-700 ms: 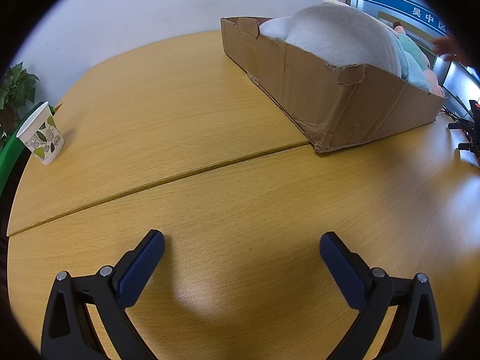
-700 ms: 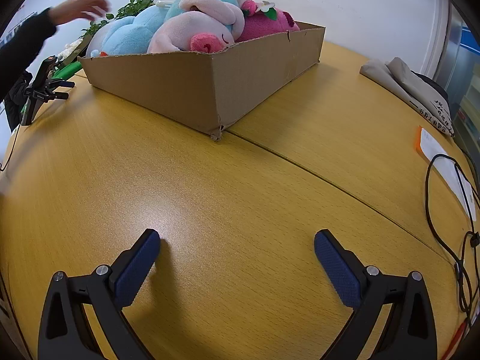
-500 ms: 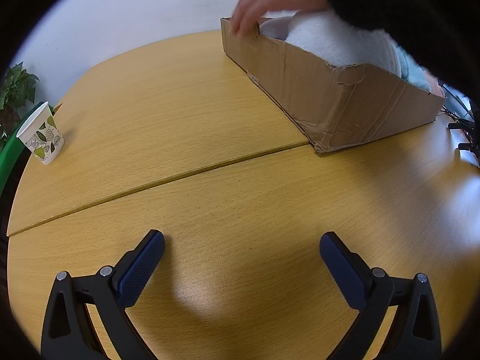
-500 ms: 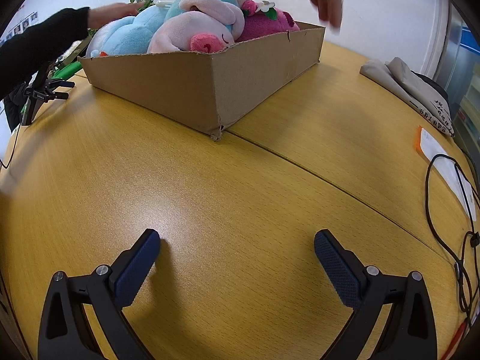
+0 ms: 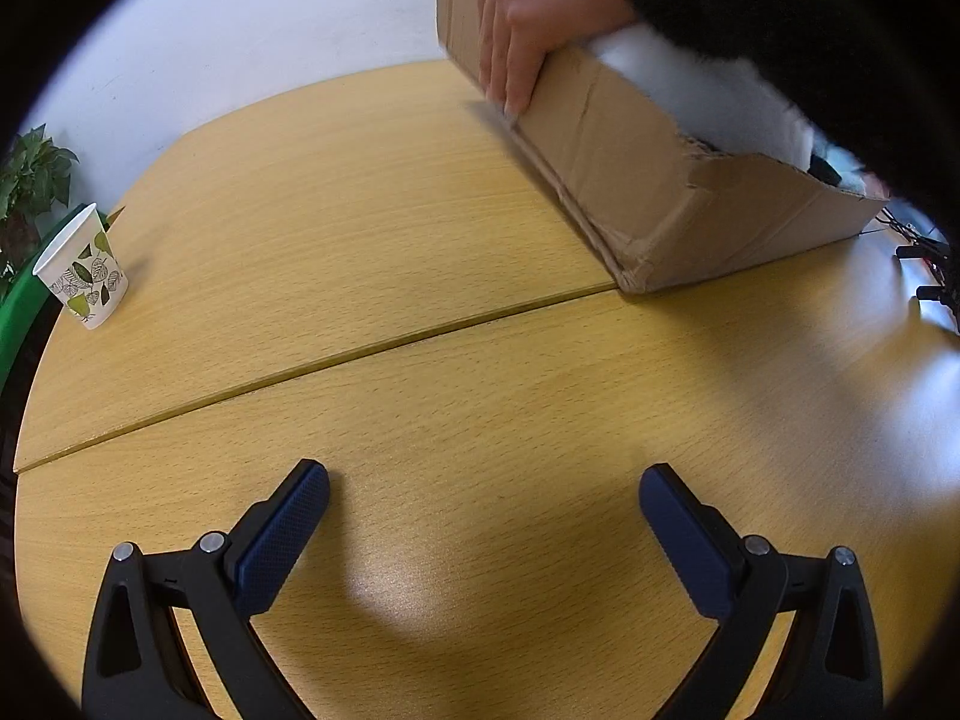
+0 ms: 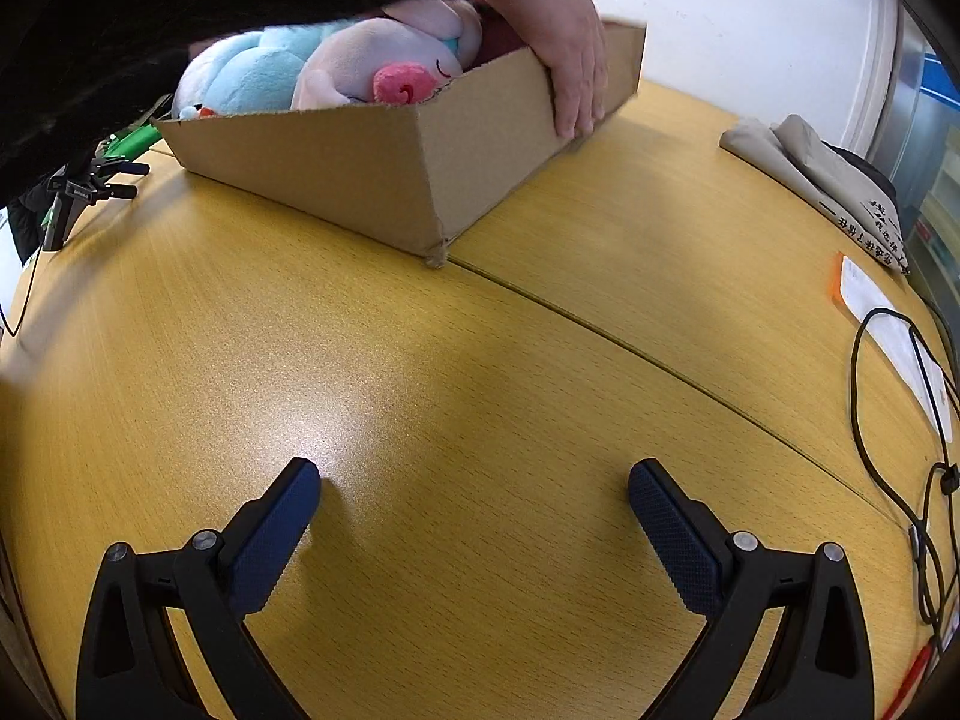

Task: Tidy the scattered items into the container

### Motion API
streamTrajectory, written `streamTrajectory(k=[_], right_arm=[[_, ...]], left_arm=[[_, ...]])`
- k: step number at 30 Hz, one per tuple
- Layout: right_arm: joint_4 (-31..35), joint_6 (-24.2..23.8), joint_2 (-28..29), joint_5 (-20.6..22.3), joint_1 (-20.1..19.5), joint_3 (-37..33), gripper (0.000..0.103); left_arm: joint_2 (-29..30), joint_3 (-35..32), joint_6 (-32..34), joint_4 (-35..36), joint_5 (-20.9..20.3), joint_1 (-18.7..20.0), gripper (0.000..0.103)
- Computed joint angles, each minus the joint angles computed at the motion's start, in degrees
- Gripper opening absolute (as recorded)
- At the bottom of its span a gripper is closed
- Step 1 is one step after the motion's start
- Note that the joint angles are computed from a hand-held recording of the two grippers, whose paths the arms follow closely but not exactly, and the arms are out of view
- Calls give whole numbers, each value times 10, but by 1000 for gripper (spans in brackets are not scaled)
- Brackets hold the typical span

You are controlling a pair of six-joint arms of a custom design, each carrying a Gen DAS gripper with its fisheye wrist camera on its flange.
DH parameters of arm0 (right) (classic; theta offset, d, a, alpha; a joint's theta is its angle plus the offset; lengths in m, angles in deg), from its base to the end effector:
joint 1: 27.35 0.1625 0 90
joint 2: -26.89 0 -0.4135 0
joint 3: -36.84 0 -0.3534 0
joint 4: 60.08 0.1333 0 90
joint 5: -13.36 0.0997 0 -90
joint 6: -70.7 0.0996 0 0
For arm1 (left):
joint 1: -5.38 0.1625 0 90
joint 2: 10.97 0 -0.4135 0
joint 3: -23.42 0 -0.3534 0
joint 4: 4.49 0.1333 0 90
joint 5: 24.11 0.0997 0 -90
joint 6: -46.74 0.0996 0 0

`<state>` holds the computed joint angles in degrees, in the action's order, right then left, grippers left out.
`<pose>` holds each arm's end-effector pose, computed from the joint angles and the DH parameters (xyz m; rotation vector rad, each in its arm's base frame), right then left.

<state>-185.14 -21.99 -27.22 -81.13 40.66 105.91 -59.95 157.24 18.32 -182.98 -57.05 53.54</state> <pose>-0.1501 -0.7068 0.3473 1.6037 -2.2944 0.1753 -0.1093 -0.4472 0.0748 0.2240 2.2375 -0.7619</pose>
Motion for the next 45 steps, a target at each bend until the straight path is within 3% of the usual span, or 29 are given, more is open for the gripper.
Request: streamTrajectory(k=[45], right_arm=[[3,-1,2,0,0,-4,103]], left_arm=[[2,-1,11,-10,-1,6,103]])
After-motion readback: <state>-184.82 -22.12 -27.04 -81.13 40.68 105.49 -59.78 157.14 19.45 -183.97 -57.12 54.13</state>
